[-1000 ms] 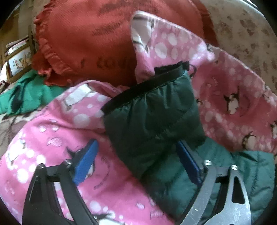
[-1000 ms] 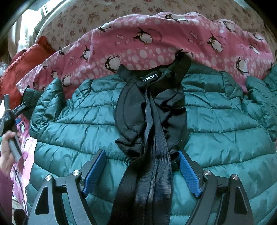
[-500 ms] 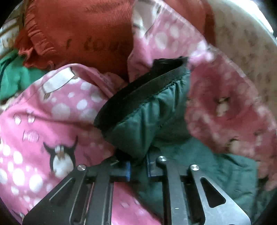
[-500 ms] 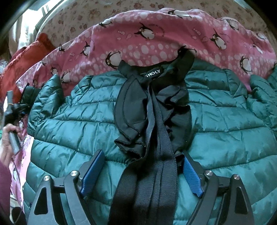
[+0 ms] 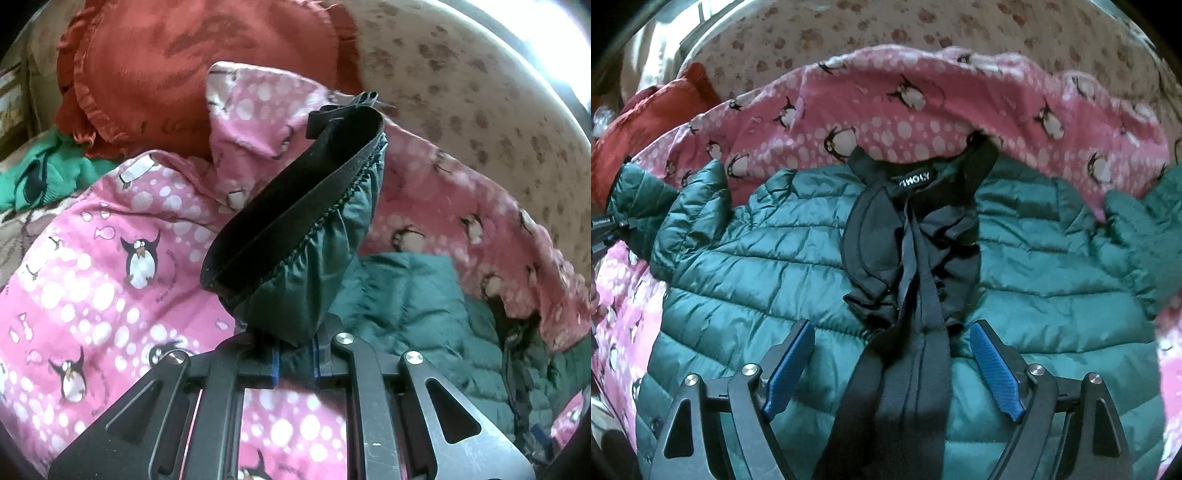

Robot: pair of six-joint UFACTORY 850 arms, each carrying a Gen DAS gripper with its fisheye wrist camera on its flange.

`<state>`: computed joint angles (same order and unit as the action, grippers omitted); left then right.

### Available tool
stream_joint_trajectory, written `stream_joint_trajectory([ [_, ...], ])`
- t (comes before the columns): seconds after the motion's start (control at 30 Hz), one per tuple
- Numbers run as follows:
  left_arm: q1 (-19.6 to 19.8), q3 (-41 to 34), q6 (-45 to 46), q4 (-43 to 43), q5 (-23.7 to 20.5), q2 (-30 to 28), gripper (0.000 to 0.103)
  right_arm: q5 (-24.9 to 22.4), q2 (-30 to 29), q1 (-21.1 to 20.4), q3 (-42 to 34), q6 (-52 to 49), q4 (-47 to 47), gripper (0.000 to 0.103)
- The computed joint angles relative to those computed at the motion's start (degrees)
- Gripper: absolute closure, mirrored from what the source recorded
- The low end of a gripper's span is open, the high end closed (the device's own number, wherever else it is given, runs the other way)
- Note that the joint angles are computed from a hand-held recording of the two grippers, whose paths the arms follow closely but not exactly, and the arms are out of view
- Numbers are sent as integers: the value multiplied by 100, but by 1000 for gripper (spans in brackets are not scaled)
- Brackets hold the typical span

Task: Fold large clothes
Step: 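Lift the sleeve with the left gripper and fold it across the jacket body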

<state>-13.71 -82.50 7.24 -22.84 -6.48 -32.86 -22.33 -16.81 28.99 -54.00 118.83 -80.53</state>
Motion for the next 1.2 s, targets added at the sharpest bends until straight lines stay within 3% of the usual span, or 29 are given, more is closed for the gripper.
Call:
stream_joint_trajectory([
  [0.07, -43, 150, 103, -90, -20, 165, 92, -124, 135, 39, 86, -148, 61, 19],
  [0.23, -187, 473, 1642, -1626, -82, 536, 92, -139, 502, -17, 405, 153, -37, 19],
  [0.37, -335, 605, 2368, -2328, -186, 755, 92, -157, 701, -48, 598, 258, -21, 19],
  [0.7, -810, 739, 2910, -2798, -495, 1003, 92, -6, 1003, -133, 914, 643, -106, 19],
  [1.2, -1625, 639, 2619, -2437, -638, 913, 92, 75, 1539, -406, 1491, 1029, -148, 19],
])
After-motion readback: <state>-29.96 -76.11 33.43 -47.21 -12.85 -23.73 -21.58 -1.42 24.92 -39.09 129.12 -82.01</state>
